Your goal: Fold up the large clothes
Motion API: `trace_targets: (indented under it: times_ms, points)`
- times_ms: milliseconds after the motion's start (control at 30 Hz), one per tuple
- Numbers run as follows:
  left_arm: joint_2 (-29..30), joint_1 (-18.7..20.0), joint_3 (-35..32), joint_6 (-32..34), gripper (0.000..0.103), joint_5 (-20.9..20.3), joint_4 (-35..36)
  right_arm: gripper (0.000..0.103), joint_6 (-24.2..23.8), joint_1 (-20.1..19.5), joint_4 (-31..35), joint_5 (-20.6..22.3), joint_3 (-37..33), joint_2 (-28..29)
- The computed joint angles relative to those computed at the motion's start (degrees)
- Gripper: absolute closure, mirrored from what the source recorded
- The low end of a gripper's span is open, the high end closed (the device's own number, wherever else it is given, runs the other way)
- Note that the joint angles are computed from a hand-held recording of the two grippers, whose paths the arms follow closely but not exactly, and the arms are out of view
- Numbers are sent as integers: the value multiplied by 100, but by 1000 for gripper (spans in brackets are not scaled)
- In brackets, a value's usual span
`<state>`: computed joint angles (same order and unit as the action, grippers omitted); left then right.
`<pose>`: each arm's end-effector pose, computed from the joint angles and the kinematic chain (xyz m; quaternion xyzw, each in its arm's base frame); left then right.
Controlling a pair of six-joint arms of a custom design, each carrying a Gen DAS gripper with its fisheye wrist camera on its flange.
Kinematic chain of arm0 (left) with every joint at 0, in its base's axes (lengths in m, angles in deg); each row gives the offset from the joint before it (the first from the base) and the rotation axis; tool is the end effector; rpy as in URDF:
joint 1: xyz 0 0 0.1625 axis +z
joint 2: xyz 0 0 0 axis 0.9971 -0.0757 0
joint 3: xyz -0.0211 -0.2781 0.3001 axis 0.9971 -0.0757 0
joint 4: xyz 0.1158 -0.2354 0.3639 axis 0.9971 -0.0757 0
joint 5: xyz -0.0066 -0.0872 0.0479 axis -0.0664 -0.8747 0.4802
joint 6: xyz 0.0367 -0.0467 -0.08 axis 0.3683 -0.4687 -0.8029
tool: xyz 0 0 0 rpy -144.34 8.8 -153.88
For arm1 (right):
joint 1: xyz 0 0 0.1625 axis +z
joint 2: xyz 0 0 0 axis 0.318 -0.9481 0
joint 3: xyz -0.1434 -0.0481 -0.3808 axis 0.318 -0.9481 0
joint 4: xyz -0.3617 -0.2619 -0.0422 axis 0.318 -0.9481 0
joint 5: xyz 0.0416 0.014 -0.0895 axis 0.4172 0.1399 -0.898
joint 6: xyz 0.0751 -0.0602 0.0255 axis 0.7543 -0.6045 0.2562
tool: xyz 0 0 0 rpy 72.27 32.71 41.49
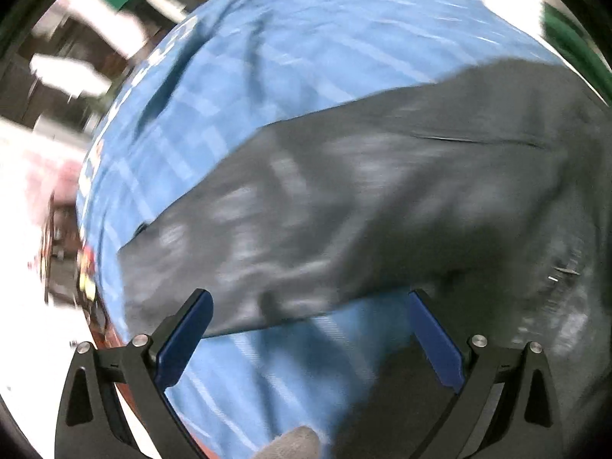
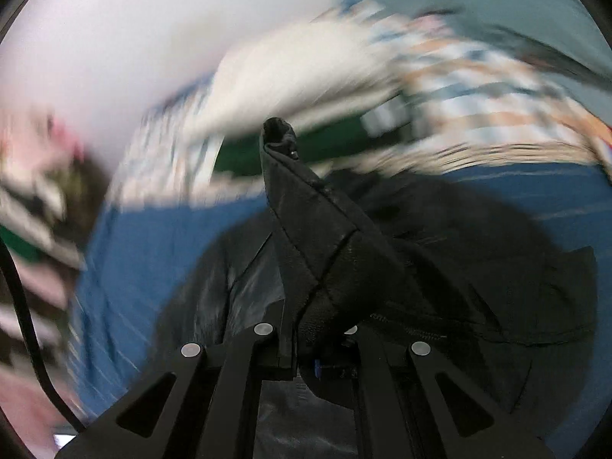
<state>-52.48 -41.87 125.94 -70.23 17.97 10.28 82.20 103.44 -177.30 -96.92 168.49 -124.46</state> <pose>-0.1082 -0.3802 0.3292 -0.1686 0.8279 -0.1397 0.5164 0.3856 -0.4930 0.1354 -0.0099 -0.9230 0.2965 0.2450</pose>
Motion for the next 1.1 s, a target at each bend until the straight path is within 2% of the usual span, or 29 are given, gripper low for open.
trace_targets:
  times_ms: [67, 167, 233, 267, 300, 333, 367, 467, 567, 667, 800, 867, 900, 933, 967, 1000, 1100]
  points:
    - [-264, 8, 6, -298, 0, -115, 287, 98, -247, 53, 468, 41, -547, 893]
    - [-736, 69, 4, -652, 0, -339, 617, 96, -242, 78, 1526, 78, -1173, 1653]
    - [-1142, 10, 77, -923, 0, -577, 702, 84, -129, 178, 2175, -10, -1445, 1903]
    - [-1335, -6, 124, -1008, 0, -641, 681, 80, -119, 196, 2230, 165, -1446, 1857]
    - [-1630, -3, 198, -1083, 1, -707, 592, 60, -137, 174, 2213, 442, -1400, 1757]
    - [-1867, 43, 262, -1068, 1, -739, 444, 44, -122, 130, 2162, 931, -1292, 1575]
    - [-2139, 98, 348, -1042, 1, -760, 238, 41, -21, 126, 2141, 1287, -1160, 1358]
    - [-2939, 428, 709, -807, 1, -756, -687, 41, 40, 203, 2142, 1776, -757, 743]
    - [-3648, 1012, 1200, -389, 1, -579, -2095, 40, 320, 247, 2426, 1829, -566, 357]
    - [-3738, 1617, 1307, -310, 1, -259, -2815, 40, 744, 175, 2515, 1890, -280, 78]
    - [-3459, 1953, 1147, -432, 3, 328, -3030, 40, 1048, -94, 2782, 1877, -423, 75]
    - [-3140, 1962, 968, -557, 14, 612, -2917, 40, 1202, -135, 2656, 1935, -270, -25]
    - [-2973, 2045, 850, -496, 28, 713, -2861, 40, 1238, -149, 2618, 1942, -252, -13]
    - [-2803, 2134, 722, -380, 46, 835, -2824, 40, 1275, -144, 2562, 1928, -248, 30]
    - [-2695, 2233, 632, -169, 59, 941, -2879, 40, 1310, -129, 2552, 1898, -264, 60]
    - [-2577, 2292, 540, -35, 82, 1028, -2863, 40, 1332, -111, 2599, 1882, -299, 73]
    - [-2365, 2409, 376, 499, 91, 1218, -3230, 40, 1380, -30, 2744, 1679, -571, 324]
